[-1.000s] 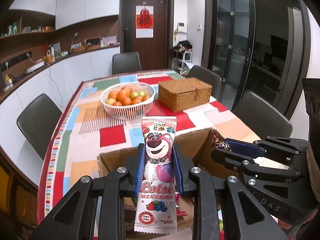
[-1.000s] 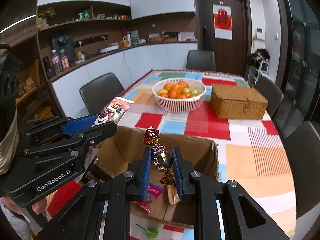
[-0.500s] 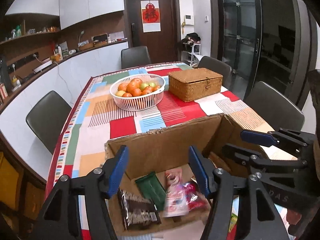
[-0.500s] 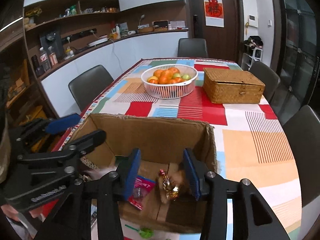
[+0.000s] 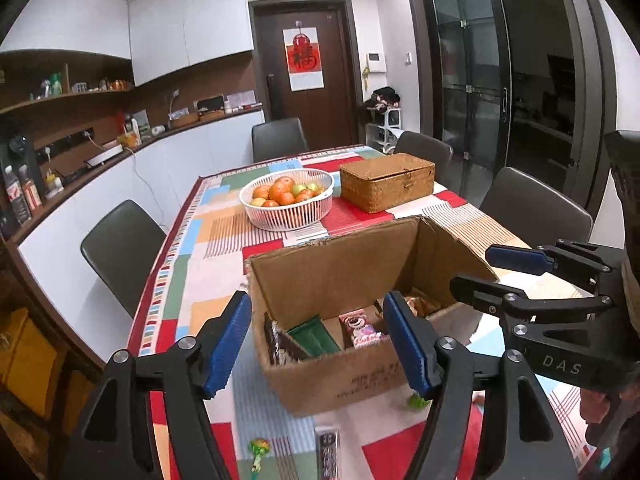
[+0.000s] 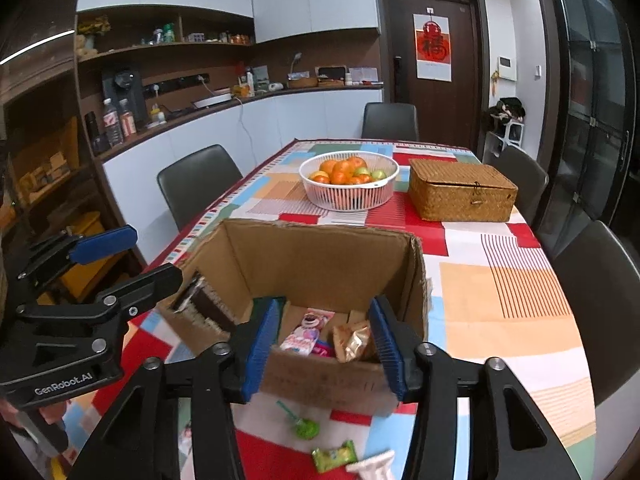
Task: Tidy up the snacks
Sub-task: 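Move both tools back to the snacks beside the box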
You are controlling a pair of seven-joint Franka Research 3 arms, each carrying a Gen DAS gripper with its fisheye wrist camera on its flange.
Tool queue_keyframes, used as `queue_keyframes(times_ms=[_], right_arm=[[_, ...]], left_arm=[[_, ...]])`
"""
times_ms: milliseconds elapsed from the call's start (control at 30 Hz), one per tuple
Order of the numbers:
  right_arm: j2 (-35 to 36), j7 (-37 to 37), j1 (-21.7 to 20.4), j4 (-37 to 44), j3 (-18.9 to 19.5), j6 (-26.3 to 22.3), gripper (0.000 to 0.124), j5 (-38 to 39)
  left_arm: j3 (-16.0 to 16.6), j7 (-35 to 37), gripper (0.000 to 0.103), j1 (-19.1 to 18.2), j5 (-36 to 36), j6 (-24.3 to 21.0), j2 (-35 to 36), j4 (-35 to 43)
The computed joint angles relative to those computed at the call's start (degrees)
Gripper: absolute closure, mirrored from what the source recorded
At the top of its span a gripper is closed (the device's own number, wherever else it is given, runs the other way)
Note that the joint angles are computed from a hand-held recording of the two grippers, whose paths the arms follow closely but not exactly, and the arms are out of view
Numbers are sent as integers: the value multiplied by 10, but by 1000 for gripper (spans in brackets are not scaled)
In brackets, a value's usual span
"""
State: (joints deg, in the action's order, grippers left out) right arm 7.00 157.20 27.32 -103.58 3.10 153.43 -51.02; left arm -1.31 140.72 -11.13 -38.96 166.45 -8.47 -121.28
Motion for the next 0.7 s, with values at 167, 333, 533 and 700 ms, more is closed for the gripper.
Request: queue_keyframes(times_ms=[167,333,533,700], right_arm=[[-14,7,6,-20,10,3,73,-13],[-15,-9,9,-34,21,11,73,6],[15,-64,24,-22,26,24,73,72],[53,-131,49,0,22,34,73,134]], left_arm=[[17,9,33,-9,-8,4,-38,-45],[39,0,33,-18,15,16,-67,-90],[66,-32,33,-13,67,18,-87,-131],[83,-50,33,1,115,14,-93,-161]])
